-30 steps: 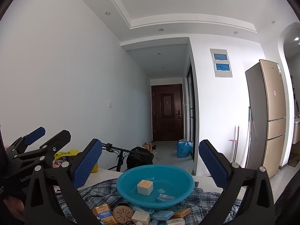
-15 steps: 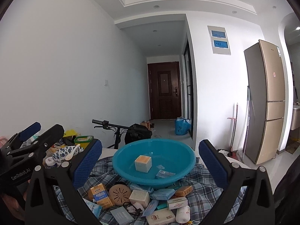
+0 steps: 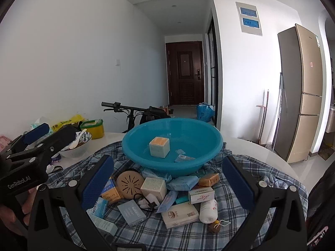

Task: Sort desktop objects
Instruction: 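Move both grippers down toward the pile of toiletries beside the basin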

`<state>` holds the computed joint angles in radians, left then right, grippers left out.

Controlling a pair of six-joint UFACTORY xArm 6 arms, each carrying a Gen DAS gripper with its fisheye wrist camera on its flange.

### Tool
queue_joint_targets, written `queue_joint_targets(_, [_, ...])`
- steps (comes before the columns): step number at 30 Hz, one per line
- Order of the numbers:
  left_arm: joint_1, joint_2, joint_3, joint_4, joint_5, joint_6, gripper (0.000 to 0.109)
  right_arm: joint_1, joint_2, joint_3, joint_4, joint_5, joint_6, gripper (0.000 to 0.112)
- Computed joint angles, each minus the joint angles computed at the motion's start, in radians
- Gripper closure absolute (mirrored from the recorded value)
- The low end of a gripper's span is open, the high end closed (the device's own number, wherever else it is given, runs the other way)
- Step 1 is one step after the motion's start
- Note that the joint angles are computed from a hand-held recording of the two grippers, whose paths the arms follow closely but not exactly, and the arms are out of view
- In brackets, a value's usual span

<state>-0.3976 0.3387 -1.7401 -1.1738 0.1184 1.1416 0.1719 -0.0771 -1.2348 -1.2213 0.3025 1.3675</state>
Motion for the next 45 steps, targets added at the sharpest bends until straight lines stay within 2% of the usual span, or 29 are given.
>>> queue_joint_targets(7, [0.005, 0.029, 0.018, 0.158, 0.005, -0.151, 0.006, -0.004, 0.026, 0.005, 0.087, 0.021, -0.068, 0.01])
queue_joint_targets(18, [0.02, 0.067, 0.035, 0.325, -0.004, -0.312, 0.006, -0.011, 0.091, 0.01, 0.225, 0.013, -0.172, 0.01])
queue_joint_targets(21, [0.022, 0.085, 0.037, 0.422, -0.02, -0.394, 0.006, -0.007, 0.11, 0.007, 0.262, 0.022, -0.205, 0.01])
queue_joint_targets(40, [0.044, 0.135, 0.029, 0.719, 0.122, -0.69, 0.006, -0.004, 0.117, 0.052, 0.372, 0.039, -0.292, 0.01])
queue_joint_targets(45, [0.05, 0.147, 0.03, 0.804, 0.129, -0.77, 0.006, -0.015, 0.121, 0.064, 0.408, 0.032, -0.305, 0.01])
